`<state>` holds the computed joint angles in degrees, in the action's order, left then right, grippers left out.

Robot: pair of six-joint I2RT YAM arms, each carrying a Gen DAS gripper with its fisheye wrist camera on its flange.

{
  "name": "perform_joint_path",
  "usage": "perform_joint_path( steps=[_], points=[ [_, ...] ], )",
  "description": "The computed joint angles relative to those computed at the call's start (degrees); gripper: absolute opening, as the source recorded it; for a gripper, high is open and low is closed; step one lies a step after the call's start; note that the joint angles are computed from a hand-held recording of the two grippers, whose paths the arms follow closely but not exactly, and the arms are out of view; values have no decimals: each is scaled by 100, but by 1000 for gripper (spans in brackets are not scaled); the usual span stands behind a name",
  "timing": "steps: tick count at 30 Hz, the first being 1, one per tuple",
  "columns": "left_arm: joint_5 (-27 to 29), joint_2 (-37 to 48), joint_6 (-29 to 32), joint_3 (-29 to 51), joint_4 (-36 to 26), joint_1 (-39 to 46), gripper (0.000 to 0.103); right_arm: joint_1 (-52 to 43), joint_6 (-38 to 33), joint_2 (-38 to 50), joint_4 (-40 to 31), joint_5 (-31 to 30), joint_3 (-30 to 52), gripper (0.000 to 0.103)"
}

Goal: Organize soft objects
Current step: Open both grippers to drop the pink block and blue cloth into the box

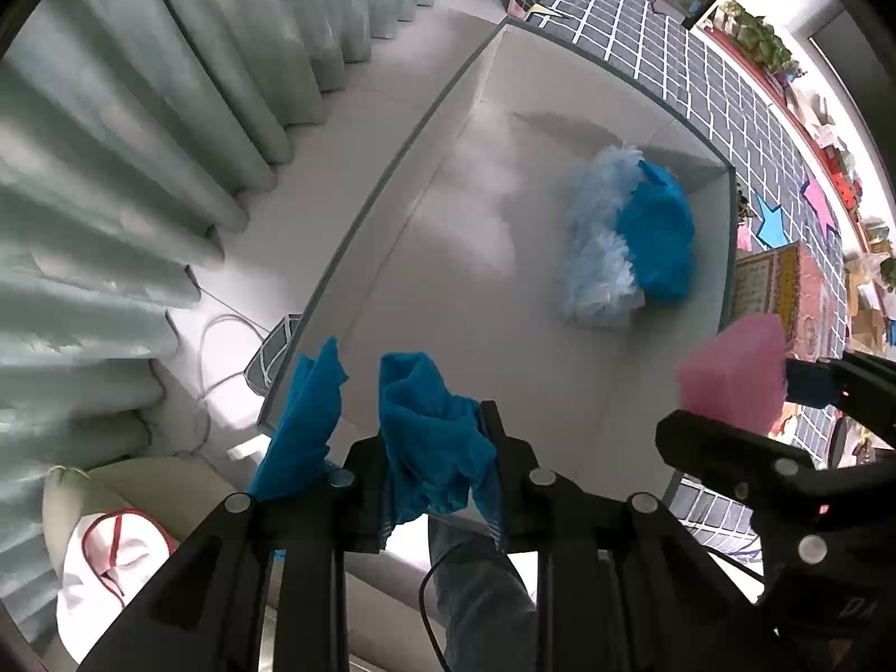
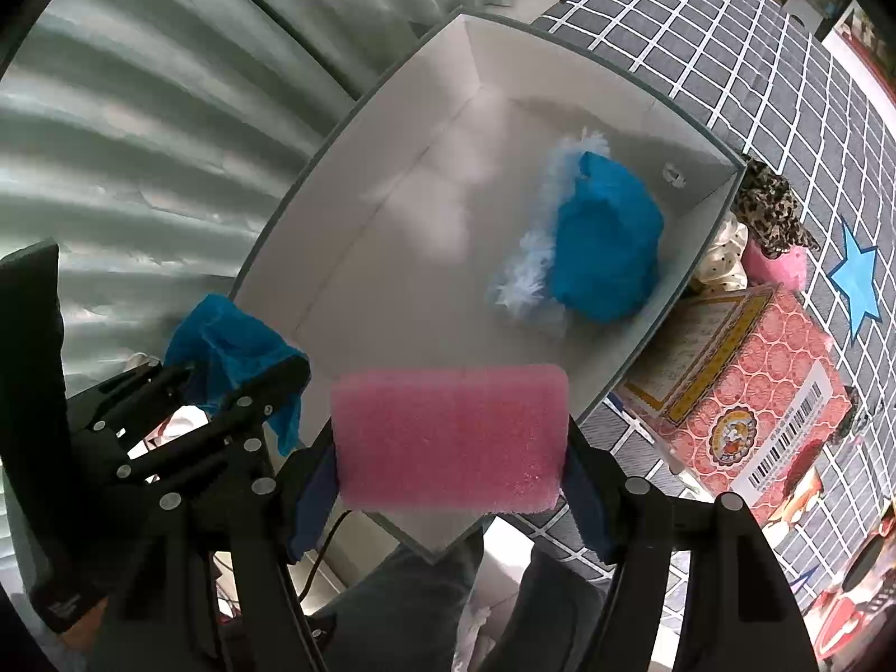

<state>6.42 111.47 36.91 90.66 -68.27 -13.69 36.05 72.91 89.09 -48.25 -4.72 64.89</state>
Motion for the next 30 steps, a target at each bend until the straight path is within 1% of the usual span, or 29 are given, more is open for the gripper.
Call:
perform_joint_path(
  steps=[6,8,10,12,14,16,17,18,19,20,21,30],
  points=[
    [15,-22,50,-49,30,-10,29,-31,48,-66,104,-58,-110,71],
    [59,-69,119,-101,59,-4,40,-49,44,-81,137,-81,-132,71],
    [77,-117,116,-160,101,-9,69,-72,10,-89,186,-113,-147,72],
    [92,-142,124,-175,112,3,79,-72,-17,-102,165,-82,-134,72],
    [99,-145,115,-163,103,10,80,-51,-5,-138,215,-50,-159,74],
    [83,-165,107,-180,154,12,84,-42,18,-180,246,-1,-188,94],
    [79,-174,88,-189,187,4,86,-37,44,-236,287,39,-225,97],
    [91,-185,65,-198,215,4,91,-41,60,-289,322,58,-256,98],
    [121,-195,25,-195,235,14,100,-47,73,-338,356,80,-288,98],
    [146,-192,-10,-176,232,23,102,-56,76,-389,374,112,-316,99],
    [165,-190,-50,-169,237,26,103,-64,77,-411,362,138,-321,102],
    [82,-167,-217,-112,278,-88,103,-105,198,-643,263,279,-445,102]
  ],
)
